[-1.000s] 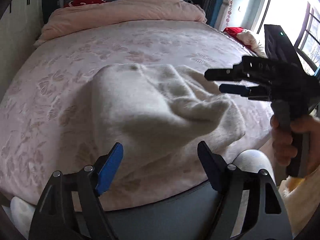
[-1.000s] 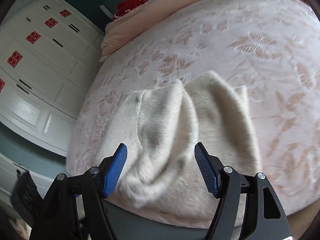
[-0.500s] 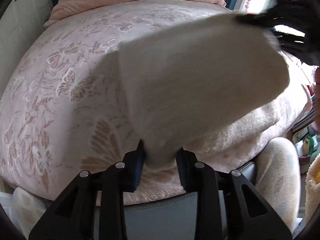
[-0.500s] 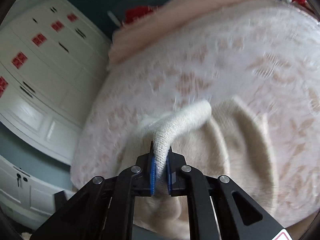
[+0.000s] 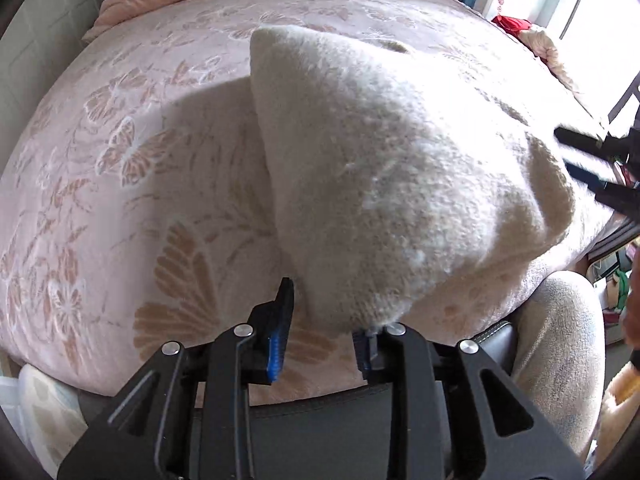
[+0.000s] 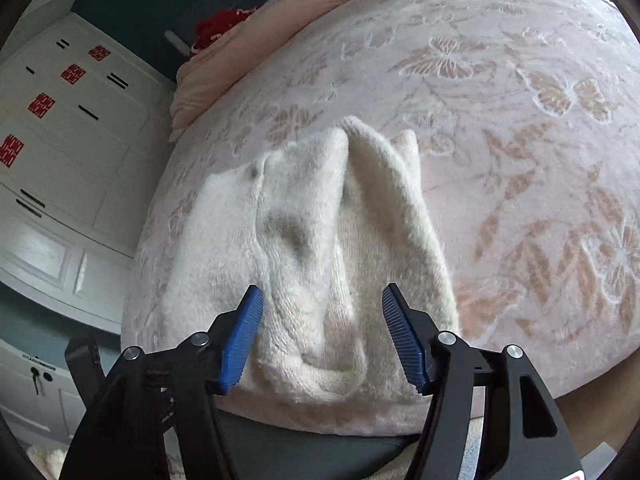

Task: Fold small clothes

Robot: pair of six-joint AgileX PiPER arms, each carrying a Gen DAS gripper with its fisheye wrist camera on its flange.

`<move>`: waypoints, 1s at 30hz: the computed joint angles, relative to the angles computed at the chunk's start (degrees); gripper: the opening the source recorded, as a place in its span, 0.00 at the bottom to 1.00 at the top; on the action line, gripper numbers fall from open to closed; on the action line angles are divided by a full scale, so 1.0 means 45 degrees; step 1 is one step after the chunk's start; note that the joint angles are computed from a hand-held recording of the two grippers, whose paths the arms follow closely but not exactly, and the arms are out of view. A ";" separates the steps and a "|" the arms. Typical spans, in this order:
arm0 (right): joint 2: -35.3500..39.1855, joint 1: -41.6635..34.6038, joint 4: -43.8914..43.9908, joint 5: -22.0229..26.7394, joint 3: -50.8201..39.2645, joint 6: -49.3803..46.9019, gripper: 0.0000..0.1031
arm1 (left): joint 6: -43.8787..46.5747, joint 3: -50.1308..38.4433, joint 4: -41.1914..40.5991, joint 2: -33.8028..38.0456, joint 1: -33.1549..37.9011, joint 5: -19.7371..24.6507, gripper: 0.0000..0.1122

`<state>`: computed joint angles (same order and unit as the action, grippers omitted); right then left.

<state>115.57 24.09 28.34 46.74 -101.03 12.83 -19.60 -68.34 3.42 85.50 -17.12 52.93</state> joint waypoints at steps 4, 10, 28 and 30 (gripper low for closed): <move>0.0969 0.0459 -0.0457 0.0030 -0.0763 0.1215 0.53 | -0.0525 -0.0017 0.0479 -0.0136 -0.0210 0.0148 0.26; -0.0333 0.0725 -0.2042 0.0071 -0.2762 0.1532 0.17 | -0.0449 -0.0498 0.0604 0.0078 -0.0139 0.0620 0.26; -0.1542 0.0243 -0.5154 -0.0126 0.0942 0.2814 0.38 | -0.0435 -0.2180 0.0377 0.0192 -0.0996 0.2511 0.35; -0.1994 0.0356 -0.5992 -0.0177 0.0934 0.3319 0.38 | -0.0009 -0.2400 -0.0576 -0.0397 -0.0822 0.2703 0.35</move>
